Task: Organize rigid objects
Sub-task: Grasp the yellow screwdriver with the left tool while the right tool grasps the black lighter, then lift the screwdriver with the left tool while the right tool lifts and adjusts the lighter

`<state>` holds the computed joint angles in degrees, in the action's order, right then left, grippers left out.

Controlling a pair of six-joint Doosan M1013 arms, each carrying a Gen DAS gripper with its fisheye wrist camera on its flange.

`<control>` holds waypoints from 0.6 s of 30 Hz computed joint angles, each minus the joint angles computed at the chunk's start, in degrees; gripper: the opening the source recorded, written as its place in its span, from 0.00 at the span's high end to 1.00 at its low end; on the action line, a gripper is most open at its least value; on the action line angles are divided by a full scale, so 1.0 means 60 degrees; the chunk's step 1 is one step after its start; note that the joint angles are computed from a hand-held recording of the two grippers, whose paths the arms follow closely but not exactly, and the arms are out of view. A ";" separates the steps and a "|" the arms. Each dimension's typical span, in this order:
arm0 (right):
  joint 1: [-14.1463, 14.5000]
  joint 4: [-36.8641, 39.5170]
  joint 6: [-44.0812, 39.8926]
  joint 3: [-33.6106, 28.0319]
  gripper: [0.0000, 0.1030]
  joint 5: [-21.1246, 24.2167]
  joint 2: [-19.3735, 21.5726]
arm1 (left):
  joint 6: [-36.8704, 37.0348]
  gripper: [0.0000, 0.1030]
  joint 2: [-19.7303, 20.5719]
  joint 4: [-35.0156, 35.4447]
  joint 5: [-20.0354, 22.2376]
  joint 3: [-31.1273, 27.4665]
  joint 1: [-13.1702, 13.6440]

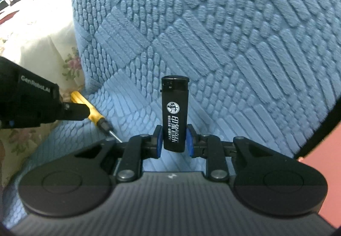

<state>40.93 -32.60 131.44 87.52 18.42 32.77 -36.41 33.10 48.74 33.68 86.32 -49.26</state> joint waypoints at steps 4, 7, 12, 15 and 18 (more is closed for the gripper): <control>0.0023 -0.0423 0.0433 0.0208 0.75 0.0043 -0.0145 | 0.0521 0.88 0.0098 -0.0410 0.0439 -0.0275 -0.0001; 0.0033 -0.0357 0.0456 0.0307 0.75 0.0074 -0.0202 | 0.0501 0.55 0.0129 -0.0550 0.0977 -0.0428 -0.0076; 0.0048 -0.0387 0.0636 0.0540 0.75 -0.0056 -0.0359 | 0.0631 0.54 0.0528 -0.0939 0.1979 -0.1106 -0.0069; 0.0034 -0.0387 0.0703 0.0686 0.75 -0.0077 -0.0479 | 0.1039 0.54 0.0763 -0.1327 0.2785 -0.1664 -0.0070; -0.0018 -0.0237 0.0712 0.0846 0.75 0.0087 -0.0624 | 0.1497 0.54 0.0997 -0.1750 0.3191 -0.2139 0.0033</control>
<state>40.82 -34.02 135.71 92.60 18.94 29.02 -27.42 39.08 38.24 52.83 73.49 -49.06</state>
